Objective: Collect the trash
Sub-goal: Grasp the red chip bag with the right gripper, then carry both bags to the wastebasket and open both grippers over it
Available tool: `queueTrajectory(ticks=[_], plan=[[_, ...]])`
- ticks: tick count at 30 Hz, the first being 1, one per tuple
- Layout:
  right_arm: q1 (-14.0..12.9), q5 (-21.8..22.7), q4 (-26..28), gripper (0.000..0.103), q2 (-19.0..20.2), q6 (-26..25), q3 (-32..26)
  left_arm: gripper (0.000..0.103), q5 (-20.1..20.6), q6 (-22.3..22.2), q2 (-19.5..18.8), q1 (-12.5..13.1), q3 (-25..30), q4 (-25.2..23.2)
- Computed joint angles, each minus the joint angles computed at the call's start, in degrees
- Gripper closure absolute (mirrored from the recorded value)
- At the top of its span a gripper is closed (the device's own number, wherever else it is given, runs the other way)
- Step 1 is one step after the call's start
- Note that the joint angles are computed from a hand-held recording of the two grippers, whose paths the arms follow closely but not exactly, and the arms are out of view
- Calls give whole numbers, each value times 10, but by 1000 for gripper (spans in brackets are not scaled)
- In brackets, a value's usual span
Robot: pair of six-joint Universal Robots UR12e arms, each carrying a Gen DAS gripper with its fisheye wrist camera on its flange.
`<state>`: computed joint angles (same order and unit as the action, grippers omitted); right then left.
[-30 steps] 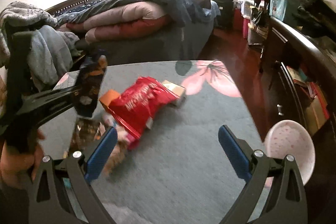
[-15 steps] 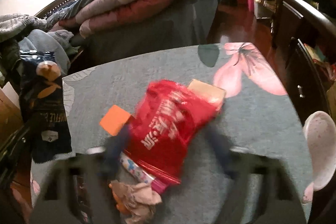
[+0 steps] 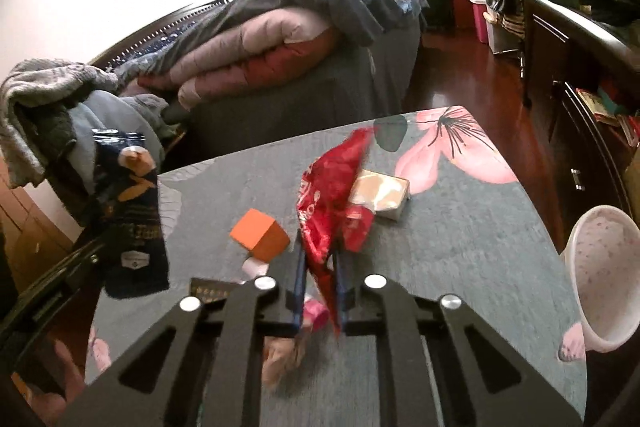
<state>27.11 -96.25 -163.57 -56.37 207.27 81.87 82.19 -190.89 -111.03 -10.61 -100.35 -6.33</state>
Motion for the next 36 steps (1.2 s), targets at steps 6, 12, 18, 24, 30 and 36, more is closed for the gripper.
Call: queueTrajectory(ticks=[6,12,18,24,30,36], plan=[[6,-6,-25,93,-21,-12,30,91,-3,-6,12,-3,-13,8],[13,-10,-40,93,-37,-17,52,91,-6,-15,24,-7,-24,17],[15,-16,-54,93,-56,-16,78,91,-10,-15,38,-14,-36,32],[15,-23,-74,93,-79,-14,112,91,-12,-6,50,-28,-41,42],[9,-45,-101,93,-108,-5,155,91,-28,7,46,-50,-27,45],[-6,-74,-125,93,-139,12,201,91,-53,26,28,-76,0,37]])
